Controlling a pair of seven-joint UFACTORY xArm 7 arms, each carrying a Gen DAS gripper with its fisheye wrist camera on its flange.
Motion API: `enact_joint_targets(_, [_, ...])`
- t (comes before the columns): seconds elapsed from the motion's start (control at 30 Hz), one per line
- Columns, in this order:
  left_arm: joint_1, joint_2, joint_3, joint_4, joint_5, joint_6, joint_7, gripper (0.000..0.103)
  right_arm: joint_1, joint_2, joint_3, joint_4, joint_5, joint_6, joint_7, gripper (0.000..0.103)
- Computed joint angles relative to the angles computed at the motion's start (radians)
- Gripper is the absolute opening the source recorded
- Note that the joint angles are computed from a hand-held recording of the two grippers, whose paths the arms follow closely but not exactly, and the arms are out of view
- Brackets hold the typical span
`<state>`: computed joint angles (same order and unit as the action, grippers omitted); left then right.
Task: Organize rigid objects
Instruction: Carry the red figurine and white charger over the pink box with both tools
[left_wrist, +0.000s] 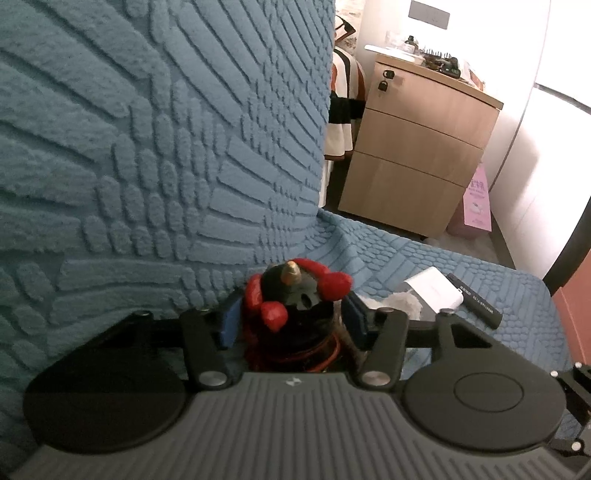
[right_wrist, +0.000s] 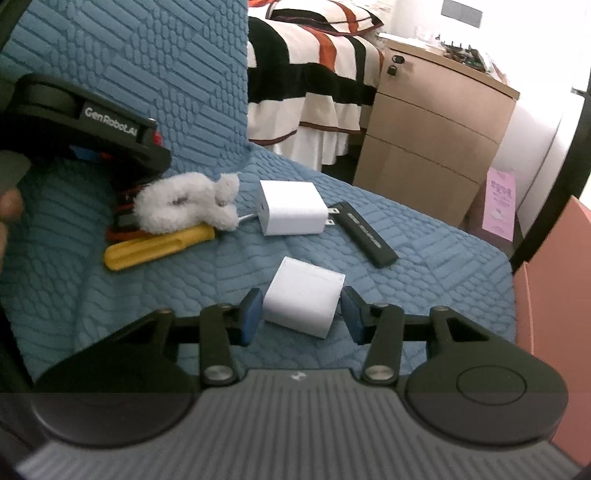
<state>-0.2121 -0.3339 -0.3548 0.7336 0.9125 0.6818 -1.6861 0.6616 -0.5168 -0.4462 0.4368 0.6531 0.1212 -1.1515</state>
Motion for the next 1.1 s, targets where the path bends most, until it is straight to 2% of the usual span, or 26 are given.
enact_joint_targets(0.27, [0.001,-0.054,-0.014,-0.020,-0.019,-0.020,-0.002,0.057,-0.147,-0.028,0.099,-0.019,-0.058,0.064,0.105,0.047])
enact_joint_targets(0.53, [0.008,-0.141,-0.073,-0.033,-0.050,-0.003,-0.025,0.057,-0.303,-0.067,0.183,-0.013,-0.111,0.184,0.233,0.047])
enact_joint_targets(0.73, [0.006,-0.160,-0.113,-0.018,-0.095,-0.017,-0.010,0.057,-0.369,-0.129,0.213,-0.031,-0.154,0.239,0.286,0.047])
enact_joint_targets(1.1, [-0.017,-0.137,-0.167,0.026,-0.156,-0.047,0.008,0.057,-0.434,-0.202,0.221,-0.046,-0.225,0.309,0.337,0.046])
